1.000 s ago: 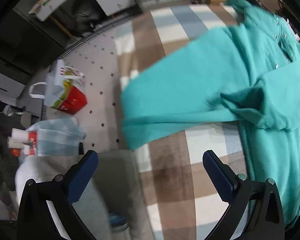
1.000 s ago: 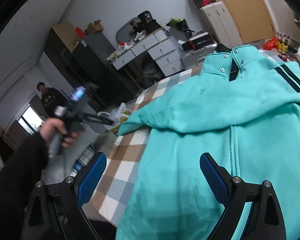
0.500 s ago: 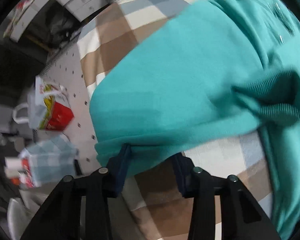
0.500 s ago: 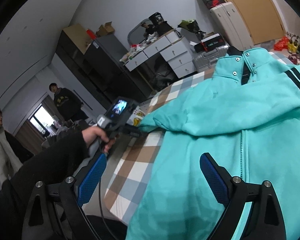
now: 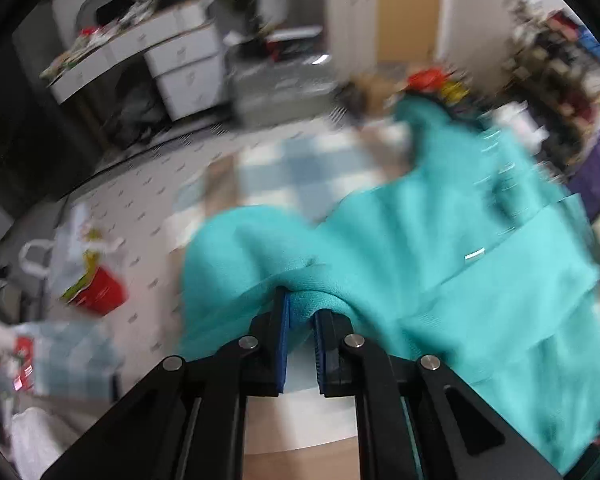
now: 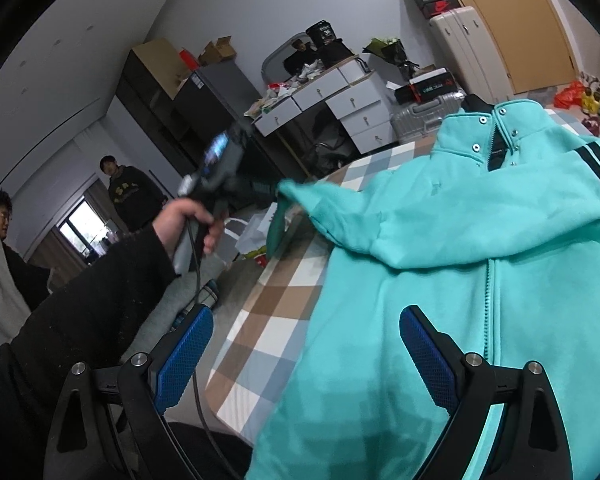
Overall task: Fold large clothes
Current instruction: 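Lift the held sleeve up off the bed with the left tool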
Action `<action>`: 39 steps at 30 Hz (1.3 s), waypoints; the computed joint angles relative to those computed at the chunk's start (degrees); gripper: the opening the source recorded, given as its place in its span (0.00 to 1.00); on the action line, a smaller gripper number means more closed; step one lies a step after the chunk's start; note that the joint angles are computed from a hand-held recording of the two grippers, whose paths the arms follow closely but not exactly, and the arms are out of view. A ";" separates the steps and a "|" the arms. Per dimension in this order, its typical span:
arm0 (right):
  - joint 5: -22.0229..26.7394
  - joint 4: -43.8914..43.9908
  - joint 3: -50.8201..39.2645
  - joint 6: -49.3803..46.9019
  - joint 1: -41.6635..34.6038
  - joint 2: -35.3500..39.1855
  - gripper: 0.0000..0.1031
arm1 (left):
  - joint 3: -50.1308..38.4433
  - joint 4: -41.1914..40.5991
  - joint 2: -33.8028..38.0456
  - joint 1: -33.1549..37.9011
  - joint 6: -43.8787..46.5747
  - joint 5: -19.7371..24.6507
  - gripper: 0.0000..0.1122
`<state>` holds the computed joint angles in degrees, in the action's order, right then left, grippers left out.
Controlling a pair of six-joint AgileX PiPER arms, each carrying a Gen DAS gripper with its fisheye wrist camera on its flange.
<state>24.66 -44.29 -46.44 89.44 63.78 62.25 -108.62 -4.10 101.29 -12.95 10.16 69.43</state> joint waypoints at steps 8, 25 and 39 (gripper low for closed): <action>-0.53 0.45 1.08 1.50 -1.67 -0.75 0.93 | 17.57 -22.16 -6.34 -6.50 13.49 -11.34 0.06; -0.76 6.09 -0.13 -4.48 -1.90 0.89 0.93 | 35.78 -53.26 -4.12 22.65 30.26 -3.18 0.87; -2.01 11.10 -0.13 -9.26 -3.08 2.13 0.93 | 19.28 -51.64 14.68 20.99 4.02 -16.72 0.87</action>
